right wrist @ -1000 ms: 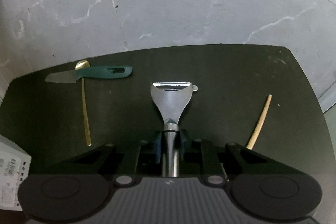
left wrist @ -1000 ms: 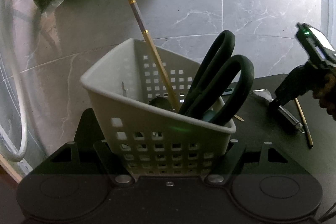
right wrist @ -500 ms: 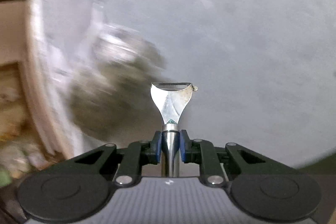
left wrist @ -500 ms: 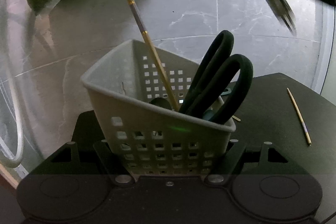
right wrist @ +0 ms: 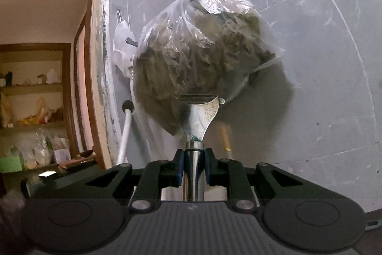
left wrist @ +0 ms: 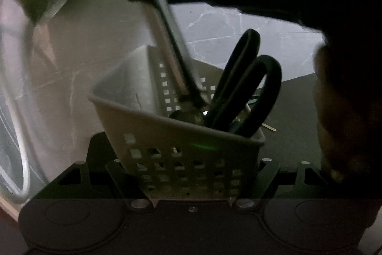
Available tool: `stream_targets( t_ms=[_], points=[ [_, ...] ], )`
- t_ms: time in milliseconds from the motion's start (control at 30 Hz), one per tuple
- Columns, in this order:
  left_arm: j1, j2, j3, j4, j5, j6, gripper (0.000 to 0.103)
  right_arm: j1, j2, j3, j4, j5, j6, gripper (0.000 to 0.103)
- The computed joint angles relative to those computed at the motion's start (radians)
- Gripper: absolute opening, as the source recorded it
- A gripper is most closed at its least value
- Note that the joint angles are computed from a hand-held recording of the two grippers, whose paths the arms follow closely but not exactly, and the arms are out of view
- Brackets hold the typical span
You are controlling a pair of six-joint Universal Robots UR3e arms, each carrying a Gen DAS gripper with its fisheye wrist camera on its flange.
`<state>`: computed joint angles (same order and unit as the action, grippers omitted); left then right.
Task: Organize utensils
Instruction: 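Carry the metal peeler to the caddy and lower it inside, then grasp the thin wooden chopstick on the table with the right gripper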
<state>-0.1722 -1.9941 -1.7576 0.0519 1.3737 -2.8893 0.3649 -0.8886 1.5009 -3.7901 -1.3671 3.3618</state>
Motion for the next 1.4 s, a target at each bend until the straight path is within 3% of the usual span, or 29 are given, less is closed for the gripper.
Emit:
stream_targets(
  t_ms=[100,167,233,300,367,433,533,733,800,900,933,967,1067,1133,1167,1233,1267,1400],
  points=[
    [0.007,-0.003,0.001,0.003,-0.011,0.008,0.078,-0.013,-0.025,0.044,0.022,0.028,-0.025,0.026],
    [0.008,-0.006,0.002,0.005,-0.014,0.01,0.078,-0.024,-0.033,0.059,0.023,0.062,-0.055,0.044],
    [0.01,-0.01,0.006,0.006,-0.014,0.01,0.078,-0.027,-0.049,0.078,0.03,0.071,-0.068,0.044],
    [0.01,-0.01,0.015,-0.006,-0.016,0.014,0.078,-0.026,-0.058,0.083,0.044,0.065,-0.07,0.032],
    [0.011,-0.012,0.018,-0.009,-0.015,0.017,0.078,-0.03,-0.066,0.085,0.062,0.07,-0.072,0.031],
    [0.008,-0.016,0.023,-0.01,-0.012,0.015,0.078,-0.031,-0.086,0.093,0.086,0.069,-0.071,0.033],
    [0.001,-0.022,0.024,0.002,-0.006,0.018,0.078,-0.039,-0.129,0.141,0.079,0.07,-0.07,0.048],
    [-0.002,-0.02,0.009,0.017,-0.002,0.01,0.078,-0.073,-0.201,0.206,0.112,0.131,-0.065,0.049],
    [-0.001,-0.02,0.008,0.018,-0.002,0.013,0.079,-0.081,-0.24,0.239,0.102,0.132,-0.05,0.054],
    [0.0,-0.022,0.006,0.025,-0.004,0.013,0.079,-0.102,-0.348,0.335,0.088,0.085,0.014,0.083],
    [0.0,-0.023,0.003,0.03,-0.004,0.012,0.079,-0.115,-0.4,0.385,0.09,0.047,0.057,0.095],
    [-0.001,-0.026,0.001,0.038,0.0,0.01,0.078,-0.122,-0.454,0.43,0.115,-0.014,0.098,0.102],
    [-0.008,-0.029,-0.005,0.051,0.014,0.003,0.079,-0.136,-0.635,0.5,0.409,-0.267,0.178,0.103],
    [-0.013,-0.031,-0.001,0.05,0.024,-0.005,0.079,-0.141,-0.701,0.445,0.765,-0.475,0.254,0.103],
    [-0.015,-0.032,0.002,0.047,0.026,-0.007,0.079,-0.171,-0.717,0.398,0.971,-0.523,0.307,0.103],
    [-0.019,-0.032,0.009,0.037,0.033,-0.009,0.079,-0.293,-0.725,0.328,1.294,-0.478,0.379,0.102],
    [-0.02,-0.031,0.011,0.032,0.034,-0.009,0.079,-0.345,-0.715,0.316,1.36,-0.442,0.379,0.101],
    [-0.028,-0.028,0.03,0.001,0.044,-0.007,0.079,-0.455,-0.638,0.274,1.426,-0.386,0.346,0.097]
  ],
)
